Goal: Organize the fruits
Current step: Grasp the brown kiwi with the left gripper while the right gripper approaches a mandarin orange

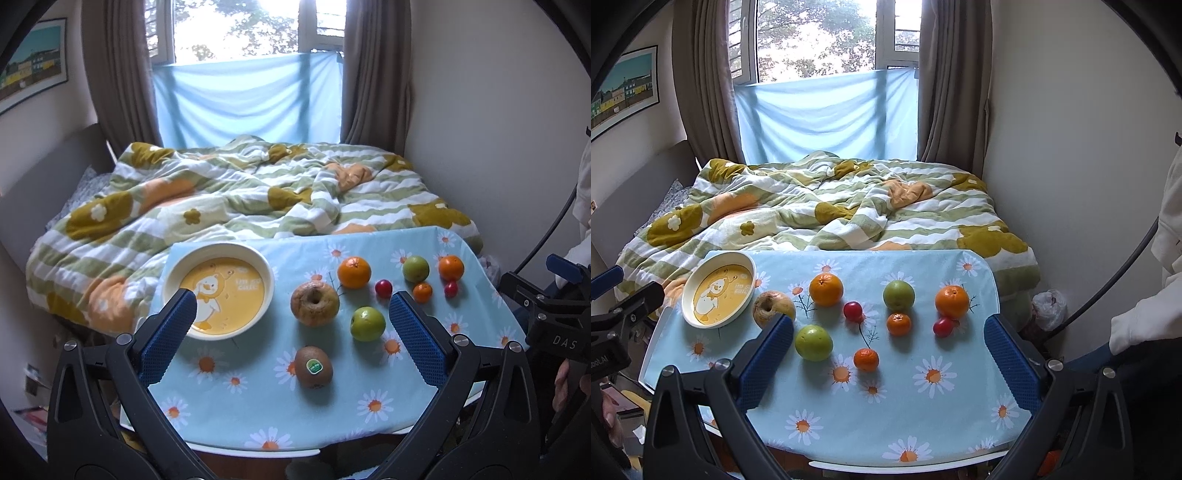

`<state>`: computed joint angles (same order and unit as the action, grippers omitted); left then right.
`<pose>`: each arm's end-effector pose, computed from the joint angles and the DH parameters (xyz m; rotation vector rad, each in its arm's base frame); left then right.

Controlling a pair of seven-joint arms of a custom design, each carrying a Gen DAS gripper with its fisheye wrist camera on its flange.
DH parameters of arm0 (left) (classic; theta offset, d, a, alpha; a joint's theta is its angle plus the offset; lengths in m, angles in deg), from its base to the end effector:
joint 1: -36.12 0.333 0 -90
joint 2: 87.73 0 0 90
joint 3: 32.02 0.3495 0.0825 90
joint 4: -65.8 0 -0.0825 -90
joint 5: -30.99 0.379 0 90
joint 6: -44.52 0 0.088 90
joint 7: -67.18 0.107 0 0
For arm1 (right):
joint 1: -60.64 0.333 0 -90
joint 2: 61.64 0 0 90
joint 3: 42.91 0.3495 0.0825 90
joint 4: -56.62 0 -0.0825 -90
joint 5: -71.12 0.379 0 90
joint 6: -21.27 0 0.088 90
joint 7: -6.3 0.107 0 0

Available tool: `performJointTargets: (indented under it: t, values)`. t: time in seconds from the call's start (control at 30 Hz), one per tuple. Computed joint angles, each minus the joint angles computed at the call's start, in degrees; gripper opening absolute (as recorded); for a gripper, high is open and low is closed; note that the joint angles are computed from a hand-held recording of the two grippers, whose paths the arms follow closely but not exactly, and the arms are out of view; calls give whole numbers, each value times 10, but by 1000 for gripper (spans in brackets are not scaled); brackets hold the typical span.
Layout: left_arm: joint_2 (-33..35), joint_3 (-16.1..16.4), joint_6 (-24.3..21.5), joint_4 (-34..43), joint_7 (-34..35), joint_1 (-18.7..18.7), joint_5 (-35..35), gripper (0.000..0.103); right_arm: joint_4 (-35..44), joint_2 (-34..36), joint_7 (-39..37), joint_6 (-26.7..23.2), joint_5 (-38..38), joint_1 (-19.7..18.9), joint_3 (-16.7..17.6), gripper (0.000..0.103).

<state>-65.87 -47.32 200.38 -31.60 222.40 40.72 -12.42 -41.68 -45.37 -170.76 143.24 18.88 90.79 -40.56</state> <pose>0.7021 -0.0793 0.4767 -1.1205 2.3173 -1.0292 0.5804 0.3250 0.4834 -1.2192 2.3145 -0.9833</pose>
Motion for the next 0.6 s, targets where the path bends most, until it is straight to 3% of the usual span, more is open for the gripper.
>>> performJointTargets:
  t: [0.27,0.33,0.6]
  values:
    - [22,23,-11,-11,-74,-13,54,103,-85,-21,-6,104,39,-36,1,103]
    - [30,32,-14,-14,-105,-21,78,103,-114,-25,-15,156,43,-50,-2,103]
    - [73,51,23,-30,-230,-57,163,103,-159,10,-111,280,76,-80,-13,103]
